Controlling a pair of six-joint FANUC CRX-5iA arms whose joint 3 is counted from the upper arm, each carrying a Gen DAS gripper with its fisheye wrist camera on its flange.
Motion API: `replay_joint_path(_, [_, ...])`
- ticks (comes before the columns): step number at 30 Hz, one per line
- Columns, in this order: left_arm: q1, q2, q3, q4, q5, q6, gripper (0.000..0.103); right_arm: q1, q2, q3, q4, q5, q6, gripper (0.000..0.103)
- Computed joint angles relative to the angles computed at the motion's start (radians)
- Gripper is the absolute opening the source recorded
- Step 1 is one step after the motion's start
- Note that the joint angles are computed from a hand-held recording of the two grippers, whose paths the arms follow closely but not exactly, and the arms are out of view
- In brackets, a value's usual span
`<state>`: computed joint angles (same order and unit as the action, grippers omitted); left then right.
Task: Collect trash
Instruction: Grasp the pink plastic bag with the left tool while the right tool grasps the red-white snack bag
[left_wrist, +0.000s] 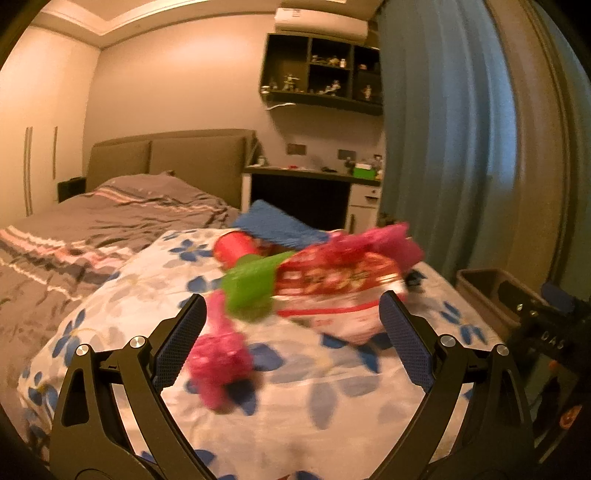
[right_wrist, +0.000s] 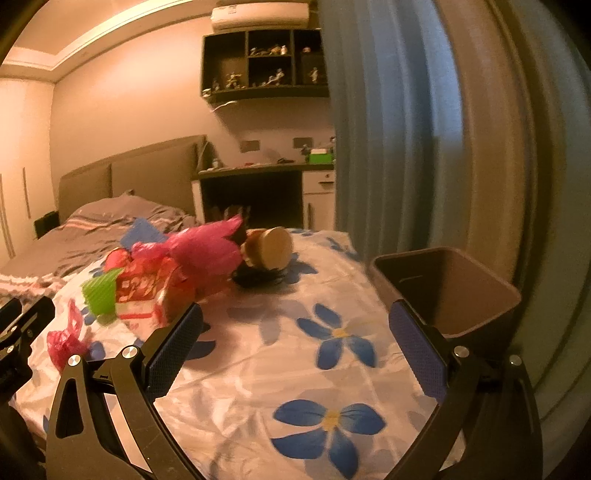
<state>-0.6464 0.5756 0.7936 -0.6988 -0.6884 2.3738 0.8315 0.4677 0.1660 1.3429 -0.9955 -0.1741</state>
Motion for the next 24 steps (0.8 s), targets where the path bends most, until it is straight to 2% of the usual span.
replay_joint_path(7, [0.040,-0.015,-0.052,0.013,-0.029,0.029,0.089,-0.007,0.054,0.069,-0.046,0.079,0.082,0.093])
replay_joint_path(12, [0.070,0.012,-0.029,0.045,-0.060,0.032,0.084,-0.015,0.091,0.116,-0.047,0.132,0.115,0.091])
replay_joint_path(15, [0.083,0.036,-0.008,0.090,-0.059,-0.019,0.076,-0.021,0.118,0.155,-0.048,0.151,0.145,0.090])
replay_joint_path(17, [0.098,0.052,0.002,0.143,-0.058,-0.060,0.068,-0.025,0.137,0.183,-0.052,0.167,0.162,0.089])
replay_joint_path(21, [0.112,0.071,0.013,0.197,-0.063,-0.109,0.058,-0.034,0.173,0.244,-0.107,0.198,0.221,0.079])
replay_joint_path(23, [0.123,0.073,0.006,0.239,-0.055,-0.138,0.049,-0.036,0.193,0.285,-0.166,0.217,0.276,0.070])
replay_joint_path(24, [0.126,0.073,0.005,0.246,-0.053,-0.141,0.047,-0.038,0.201,0.303,-0.203,0.231,0.305,0.063])
